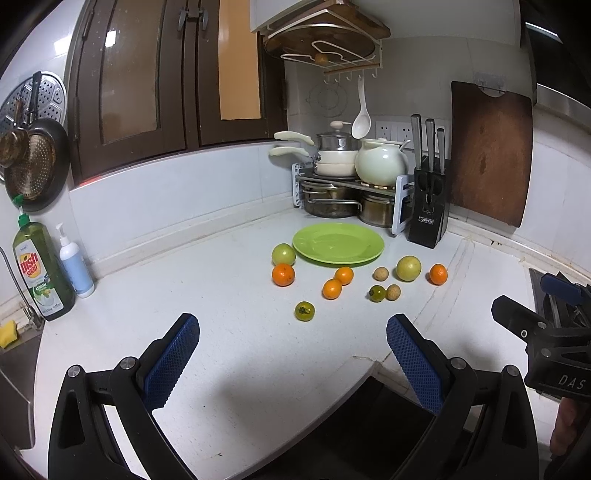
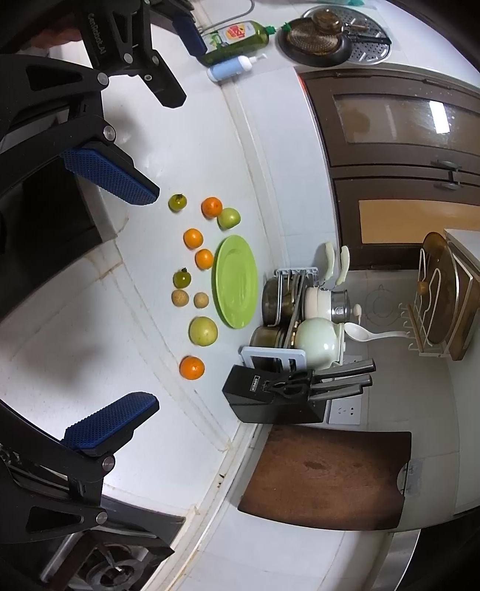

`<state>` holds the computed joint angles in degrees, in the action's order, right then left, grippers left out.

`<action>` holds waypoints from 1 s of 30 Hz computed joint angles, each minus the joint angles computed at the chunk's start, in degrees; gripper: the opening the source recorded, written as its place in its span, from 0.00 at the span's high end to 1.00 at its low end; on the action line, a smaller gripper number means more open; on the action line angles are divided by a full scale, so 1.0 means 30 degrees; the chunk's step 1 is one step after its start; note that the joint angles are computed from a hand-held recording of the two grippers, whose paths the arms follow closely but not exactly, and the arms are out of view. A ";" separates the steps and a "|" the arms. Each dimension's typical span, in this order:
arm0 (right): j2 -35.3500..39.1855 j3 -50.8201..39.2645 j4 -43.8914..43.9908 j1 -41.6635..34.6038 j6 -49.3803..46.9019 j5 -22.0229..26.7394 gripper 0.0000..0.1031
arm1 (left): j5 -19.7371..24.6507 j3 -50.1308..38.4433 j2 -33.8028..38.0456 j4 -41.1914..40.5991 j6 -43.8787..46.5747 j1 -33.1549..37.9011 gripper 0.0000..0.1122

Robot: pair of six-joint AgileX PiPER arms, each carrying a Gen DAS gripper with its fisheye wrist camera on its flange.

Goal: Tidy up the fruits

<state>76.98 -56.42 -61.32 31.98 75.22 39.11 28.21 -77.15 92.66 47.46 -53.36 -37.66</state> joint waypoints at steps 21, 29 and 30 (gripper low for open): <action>0.0126 -0.0088 -0.0117 0.0084 0.0041 -0.0100 0.01 | 0.0066 0.0488 0.0043 0.2077 -0.2377 -0.0536 0.08; 0.0133 -0.0146 -0.0008 0.0085 -0.0103 -0.0088 0.01 | 0.0074 0.0429 0.0113 0.2083 -0.2383 -0.0543 0.08; 0.0118 -0.0148 0.0030 0.0044 -0.0137 -0.0135 0.01 | 0.0051 0.0512 0.0075 0.2205 -0.2553 -0.0568 0.08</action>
<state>77.34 -56.86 -61.23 32.12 74.81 38.71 28.36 -75.61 92.88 54.08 -61.02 -39.37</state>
